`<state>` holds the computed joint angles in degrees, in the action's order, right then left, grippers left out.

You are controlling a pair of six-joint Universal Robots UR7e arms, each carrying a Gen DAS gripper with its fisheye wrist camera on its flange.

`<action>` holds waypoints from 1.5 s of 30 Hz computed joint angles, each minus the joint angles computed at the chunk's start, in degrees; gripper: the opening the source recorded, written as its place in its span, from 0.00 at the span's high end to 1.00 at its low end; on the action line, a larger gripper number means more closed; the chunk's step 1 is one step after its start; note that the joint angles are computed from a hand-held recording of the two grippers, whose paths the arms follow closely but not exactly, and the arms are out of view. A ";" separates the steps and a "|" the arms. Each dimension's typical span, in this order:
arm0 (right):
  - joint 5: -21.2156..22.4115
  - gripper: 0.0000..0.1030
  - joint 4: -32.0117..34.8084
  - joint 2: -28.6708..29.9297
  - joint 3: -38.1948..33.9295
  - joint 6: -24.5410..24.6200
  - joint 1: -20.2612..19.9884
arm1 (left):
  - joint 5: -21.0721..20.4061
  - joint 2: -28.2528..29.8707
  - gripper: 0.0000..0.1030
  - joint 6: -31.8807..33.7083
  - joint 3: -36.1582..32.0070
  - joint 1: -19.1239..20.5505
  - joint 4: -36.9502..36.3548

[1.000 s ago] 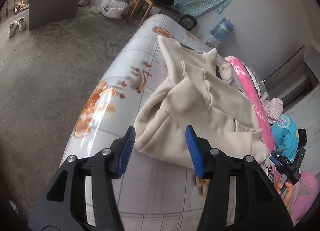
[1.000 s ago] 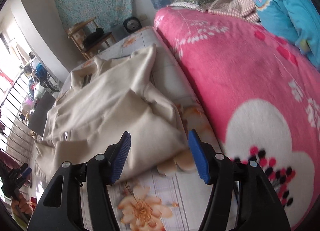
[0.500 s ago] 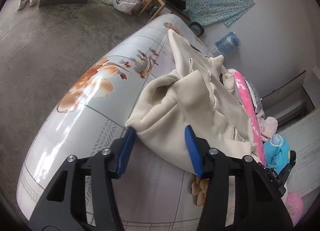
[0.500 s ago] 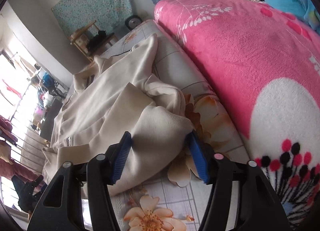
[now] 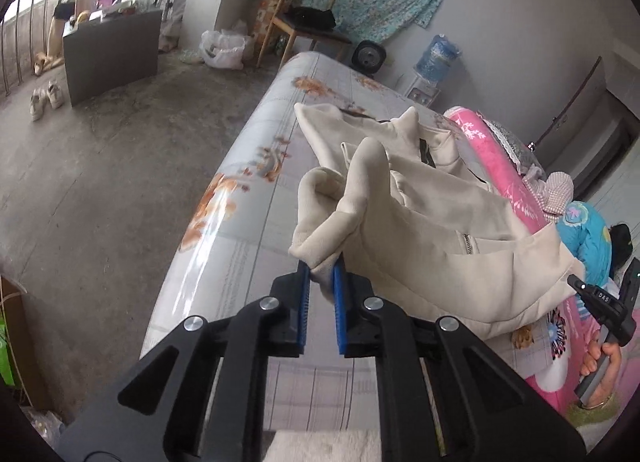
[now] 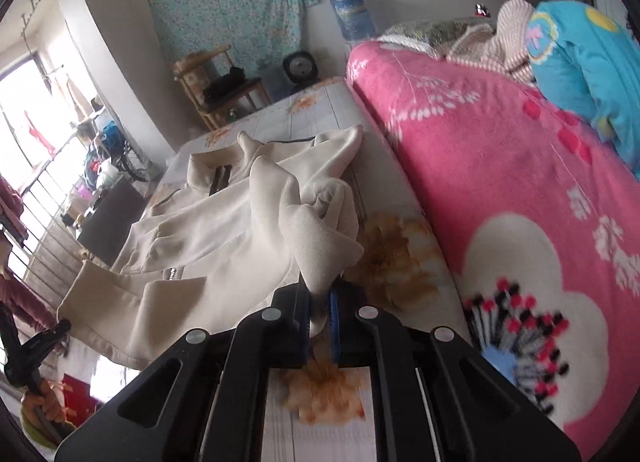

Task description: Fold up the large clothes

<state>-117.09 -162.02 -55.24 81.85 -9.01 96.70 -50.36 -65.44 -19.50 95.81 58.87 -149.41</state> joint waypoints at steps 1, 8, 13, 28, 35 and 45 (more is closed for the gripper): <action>0.93 0.92 2.04 -1.41 1.22 1.97 -0.62 | -1.56 -1.39 0.90 -3.02 0.95 0.64 2.14; -2.39 0.59 13.50 -5.47 4.15 12.30 -3.49 | -4.20 -3.38 0.76 -13.43 2.81 3.85 9.34; -11.13 0.49 -2.11 -4.93 5.27 3.53 0.25 | 6.82 -1.86 0.67 -4.38 1.49 0.33 5.59; 0.93 0.59 24.67 13.50 -8.65 -7.23 5.48 | 6.43 16.18 0.82 15.40 -10.71 -1.10 8.56; 0.25 0.95 19.66 12.56 -7.74 -9.07 6.76 | 7.26 15.28 0.99 20.49 -8.56 -1.87 0.87; -2.07 0.95 10.93 18.02 -12.19 -14.03 6.70 | 10.18 20.32 0.99 26.31 -13.66 -0.60 -5.67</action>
